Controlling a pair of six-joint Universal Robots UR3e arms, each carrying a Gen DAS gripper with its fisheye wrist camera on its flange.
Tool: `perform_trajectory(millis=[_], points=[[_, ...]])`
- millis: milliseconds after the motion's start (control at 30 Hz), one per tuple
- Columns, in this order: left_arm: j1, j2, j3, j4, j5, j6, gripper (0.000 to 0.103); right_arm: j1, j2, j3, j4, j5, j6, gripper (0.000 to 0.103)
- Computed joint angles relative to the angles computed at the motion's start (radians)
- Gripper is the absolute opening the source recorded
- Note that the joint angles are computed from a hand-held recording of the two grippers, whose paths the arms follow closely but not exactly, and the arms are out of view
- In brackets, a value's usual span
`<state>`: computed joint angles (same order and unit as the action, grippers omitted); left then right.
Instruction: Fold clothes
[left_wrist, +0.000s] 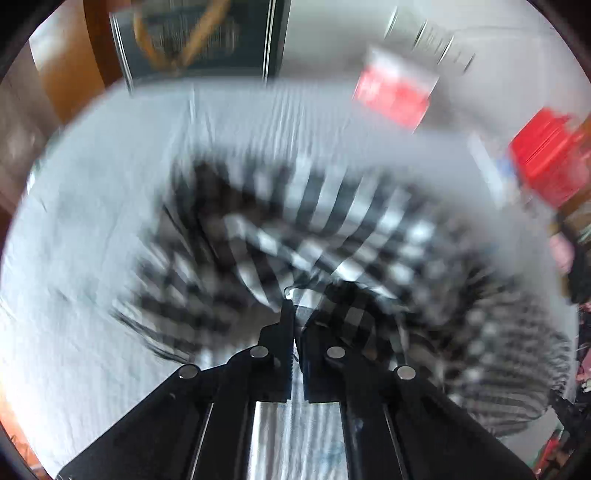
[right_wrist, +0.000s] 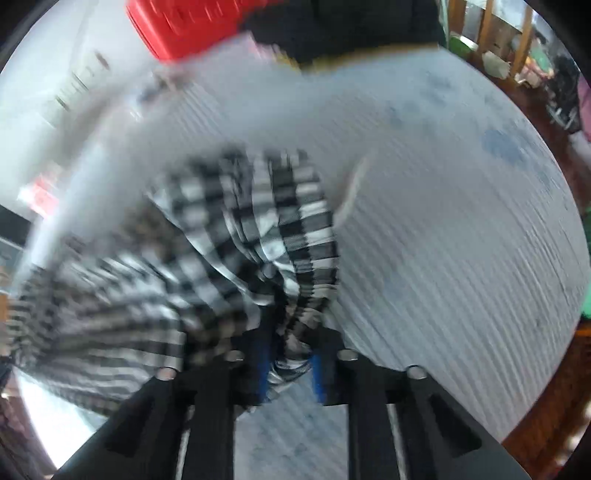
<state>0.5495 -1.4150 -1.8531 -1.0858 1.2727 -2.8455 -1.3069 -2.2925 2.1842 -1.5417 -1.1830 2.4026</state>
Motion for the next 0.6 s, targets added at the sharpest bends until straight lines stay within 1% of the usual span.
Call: perform_trajectory(millis=[33,67,100,133,167,233,267,300,367,400,433,467,500,533,567,600], points=[[0.023,0.052,0.06,-0.079,-0.036,0.032,0.003,-0.075,-0.024,-0.072,0.124,0.062,-0.077,0.009],[0.045,0.082,0.157,-0.189,-0.069,0.067,0.003,-0.15,-0.035,-0.152,0.254,0.122,-0.159,0.007],[0.069,0.101,0.262,-0.291,-0.109,0.106,0.003,-0.224,-0.033,-0.239,0.389,0.179,-0.246,0.006],[0.082,0.105,0.367,-0.363,-0.148,0.135,0.003,-0.297,-0.019,-0.335,0.532,0.231,-0.338,0.006],[0.07,0.078,0.471,-0.398,-0.164,0.135,0.003,-0.33,0.013,-0.423,0.627,0.276,-0.387,0.006],[0.032,-0.009,0.681,-0.383,-0.196,0.084,0.003,-0.376,0.086,-0.59,0.791,0.355,-0.47,0.005],[0.004,-0.069,0.785,-0.376,-0.192,0.057,0.003,-0.361,0.111,-0.642,0.795,0.388,-0.453,0.005],[-0.021,-0.127,0.89,-0.389,-0.179,0.035,0.003,-0.308,0.131,-0.653,0.716,0.413,-0.376,0.005],[-0.047,-0.231,1.099,-0.512,-0.129,0.035,0.003,-0.215,0.163,-0.64,0.544,0.426,-0.224,0.005],[-0.057,-0.267,1.165,-0.535,-0.109,0.028,0.004,-0.2,0.169,-0.633,0.503,0.424,-0.189,0.005],[-0.068,-0.285,1.189,-0.541,-0.089,0.024,0.009,-0.185,0.166,-0.618,0.462,0.412,-0.164,0.005],[-0.074,-0.285,1.17,-0.563,-0.066,0.036,0.016,-0.208,0.156,-0.608,0.484,0.398,-0.196,0.005],[-0.068,-0.27,1.11,-0.568,-0.046,0.056,0.037,-0.234,0.144,-0.599,0.508,0.383,-0.231,0.005],[-0.063,-0.253,1.043,-0.561,-0.026,0.073,0.065,-0.248,0.127,-0.571,0.499,0.349,-0.243,0.005],[-0.054,-0.23,0.96,-0.547,-0.008,0.09,0.076,-0.26,0.109,-0.541,0.487,0.315,-0.253,0.005],[-0.033,-0.198,0.855,-0.53,0.004,0.109,0.081,-0.233,0.093,-0.481,0.412,0.281,-0.211,0.006]])
